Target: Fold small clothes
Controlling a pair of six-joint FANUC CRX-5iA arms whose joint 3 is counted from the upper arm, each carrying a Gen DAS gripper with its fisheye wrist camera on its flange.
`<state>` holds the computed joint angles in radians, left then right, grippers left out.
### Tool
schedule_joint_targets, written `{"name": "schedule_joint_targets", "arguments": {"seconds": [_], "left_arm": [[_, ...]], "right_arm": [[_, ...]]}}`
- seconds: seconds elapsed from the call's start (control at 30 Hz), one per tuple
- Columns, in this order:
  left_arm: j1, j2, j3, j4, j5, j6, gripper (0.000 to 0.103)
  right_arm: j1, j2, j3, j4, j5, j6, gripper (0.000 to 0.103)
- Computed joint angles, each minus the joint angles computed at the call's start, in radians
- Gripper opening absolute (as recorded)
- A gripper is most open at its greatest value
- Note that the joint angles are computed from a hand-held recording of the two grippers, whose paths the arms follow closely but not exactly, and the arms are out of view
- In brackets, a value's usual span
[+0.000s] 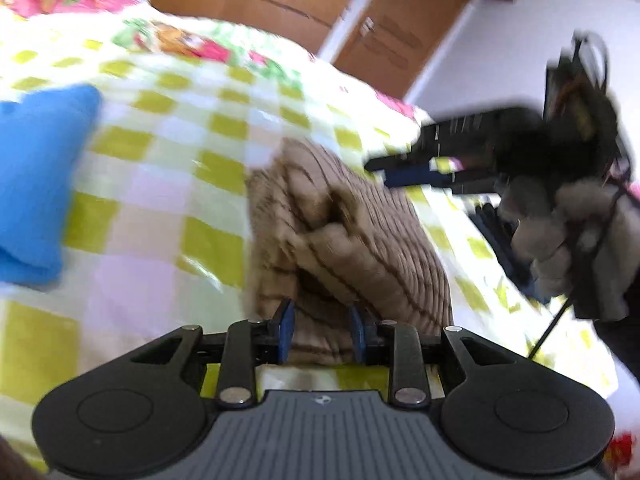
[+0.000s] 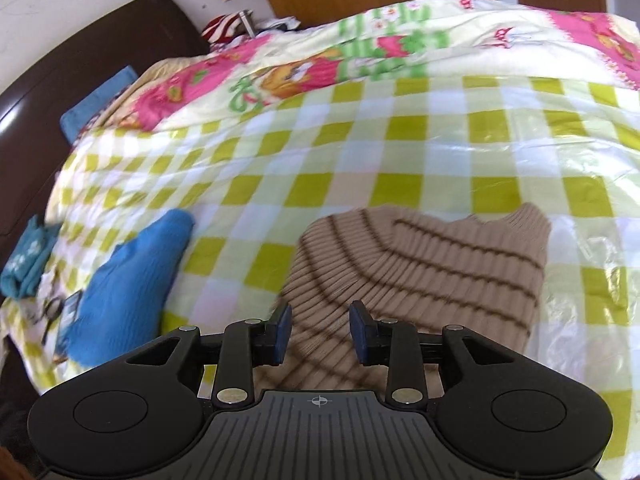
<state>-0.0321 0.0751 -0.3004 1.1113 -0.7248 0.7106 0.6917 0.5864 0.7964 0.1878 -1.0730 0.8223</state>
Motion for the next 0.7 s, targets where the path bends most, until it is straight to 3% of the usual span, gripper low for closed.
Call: {"name": "schedule_joint_targets", "arguments": {"seconds": [0.13, 0.2, 0.27, 0.37, 0.43, 0.53, 0.6, 0.7], "left_arm": [[-0.024, -0.032, -0.026, 0.127, 0.088, -0.104, 0.044], [-0.047, -0.017, -0.021, 0.234, 0.094, -0.206, 0.050], [-0.066, 0.019, 0.015, 0.257, 0.090, -0.245, 0.053], [-0.081, 0.076, 0.077, 0.175, 0.093, -0.212, 0.052], [-0.068, 0.102, 0.121, 0.040, 0.057, -0.105, 0.052], [-0.053, 0.117, 0.159, -0.136, 0.010, 0.032, 0.042], [-0.045, 0.125, 0.169, -0.194, -0.019, 0.092, 0.035], [-0.040, 0.124, 0.152, -0.188, -0.028, 0.116, 0.034]], "right_arm": [[-0.004, 0.018, 0.009, 0.013, -0.002, 0.023, 0.032], [-0.003, 0.001, -0.020, 0.008, 0.014, 0.025, 0.032], [0.000, -0.006, -0.036, 0.014, 0.014, 0.031, 0.032], [0.002, 0.004, -0.031, 0.024, 0.001, 0.033, 0.032], [-0.003, 0.018, -0.012, 0.020, -0.004, 0.040, 0.032], [-0.012, 0.047, 0.038, -0.016, -0.016, 0.073, 0.036], [-0.012, 0.066, 0.053, -0.010, -0.009, 0.073, 0.037], [-0.020, 0.104, 0.089, -0.023, -0.016, 0.029, 0.038]]}}
